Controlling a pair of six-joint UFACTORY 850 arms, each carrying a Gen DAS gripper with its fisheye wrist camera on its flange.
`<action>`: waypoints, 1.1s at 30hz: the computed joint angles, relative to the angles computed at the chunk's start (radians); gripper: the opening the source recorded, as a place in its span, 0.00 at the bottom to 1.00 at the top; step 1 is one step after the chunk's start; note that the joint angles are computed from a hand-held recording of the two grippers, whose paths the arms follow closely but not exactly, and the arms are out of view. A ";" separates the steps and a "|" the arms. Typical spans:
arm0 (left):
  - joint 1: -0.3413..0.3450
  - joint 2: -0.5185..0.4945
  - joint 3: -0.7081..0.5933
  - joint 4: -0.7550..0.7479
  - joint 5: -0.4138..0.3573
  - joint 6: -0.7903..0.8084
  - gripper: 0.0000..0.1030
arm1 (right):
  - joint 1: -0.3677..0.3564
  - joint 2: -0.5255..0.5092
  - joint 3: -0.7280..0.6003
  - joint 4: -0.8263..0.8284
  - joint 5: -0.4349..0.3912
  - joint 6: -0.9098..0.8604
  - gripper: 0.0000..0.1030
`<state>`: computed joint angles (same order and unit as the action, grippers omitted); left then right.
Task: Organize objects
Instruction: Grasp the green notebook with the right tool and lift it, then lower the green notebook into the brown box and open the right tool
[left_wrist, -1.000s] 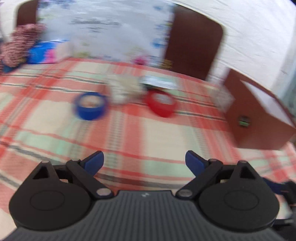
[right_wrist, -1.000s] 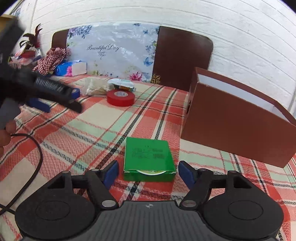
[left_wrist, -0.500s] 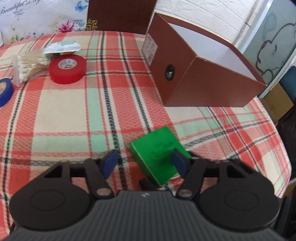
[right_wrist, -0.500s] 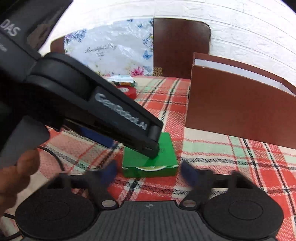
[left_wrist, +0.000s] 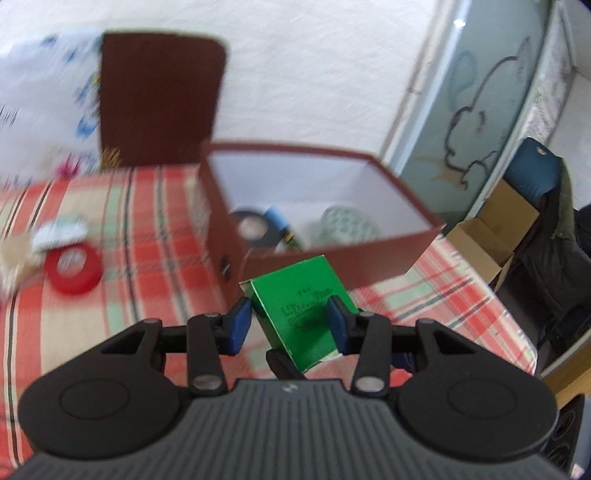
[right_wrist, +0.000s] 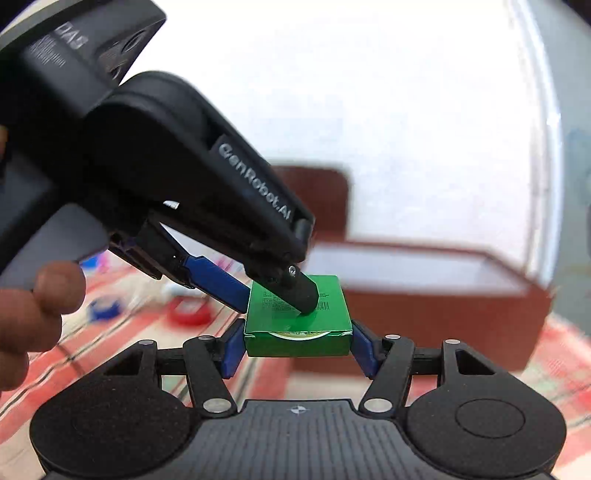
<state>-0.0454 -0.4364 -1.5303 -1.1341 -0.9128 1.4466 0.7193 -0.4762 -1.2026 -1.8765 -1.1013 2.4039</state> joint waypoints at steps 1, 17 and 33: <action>-0.013 0.003 -0.004 -0.022 0.003 0.028 0.46 | -0.007 0.002 0.002 -0.006 -0.032 0.000 0.58; -0.179 -0.105 -0.118 0.047 0.317 -0.011 0.67 | -0.136 -0.044 -0.028 -0.019 -0.092 0.015 0.73; -0.074 0.026 0.088 0.103 0.428 -0.014 0.68 | -0.032 -0.047 -0.042 0.011 0.038 -0.091 0.72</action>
